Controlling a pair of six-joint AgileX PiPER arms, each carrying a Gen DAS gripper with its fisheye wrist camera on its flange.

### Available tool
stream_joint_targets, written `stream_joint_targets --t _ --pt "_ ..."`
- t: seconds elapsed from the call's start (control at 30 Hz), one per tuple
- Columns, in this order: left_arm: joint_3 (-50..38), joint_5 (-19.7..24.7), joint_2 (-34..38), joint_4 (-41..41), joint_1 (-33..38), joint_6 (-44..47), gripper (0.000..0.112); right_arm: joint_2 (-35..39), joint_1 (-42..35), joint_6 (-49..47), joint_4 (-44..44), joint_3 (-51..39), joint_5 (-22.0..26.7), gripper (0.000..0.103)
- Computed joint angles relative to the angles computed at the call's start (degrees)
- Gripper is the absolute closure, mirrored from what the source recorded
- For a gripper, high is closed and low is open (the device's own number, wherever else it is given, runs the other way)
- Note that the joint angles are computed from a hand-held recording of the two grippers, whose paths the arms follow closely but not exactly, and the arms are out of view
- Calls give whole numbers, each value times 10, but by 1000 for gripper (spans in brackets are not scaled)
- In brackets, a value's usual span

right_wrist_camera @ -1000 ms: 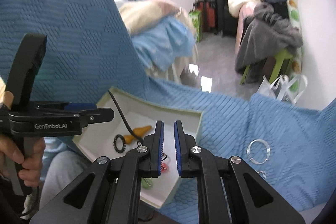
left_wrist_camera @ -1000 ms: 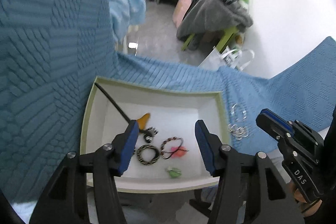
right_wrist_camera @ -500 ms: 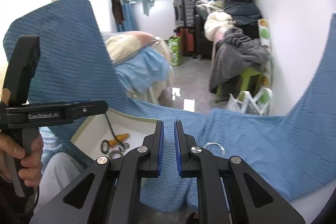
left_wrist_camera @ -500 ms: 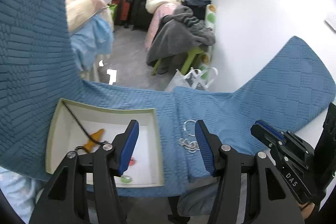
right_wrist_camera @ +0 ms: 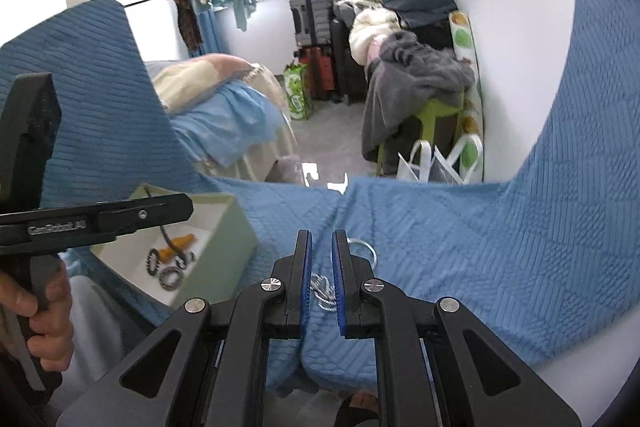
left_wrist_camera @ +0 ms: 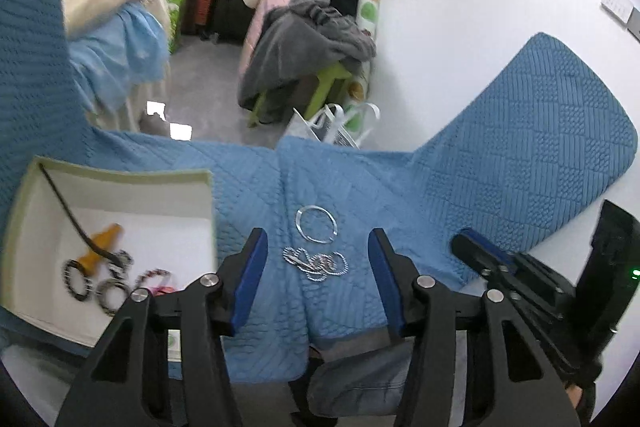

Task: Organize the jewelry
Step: 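Move both tools back to the silver chain and ring, then grasp the silver ball chain pendant with the left tool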

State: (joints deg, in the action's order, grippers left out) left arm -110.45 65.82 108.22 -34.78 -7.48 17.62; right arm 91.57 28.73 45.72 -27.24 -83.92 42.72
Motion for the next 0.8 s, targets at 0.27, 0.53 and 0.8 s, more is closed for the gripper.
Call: stream_joint_targets --t 0.27,0.53,0.8 --pt "76 -58 11 -14 -43 5 62 -4 -59 0 21 108 -109 94" --pt "66 -78 64 12 -73 -28 64 22 -108 -110 126 127 -164 94" --pt "27 -69 115 52 -93 -74 68 36 -144 -180 206 135 -174 94"
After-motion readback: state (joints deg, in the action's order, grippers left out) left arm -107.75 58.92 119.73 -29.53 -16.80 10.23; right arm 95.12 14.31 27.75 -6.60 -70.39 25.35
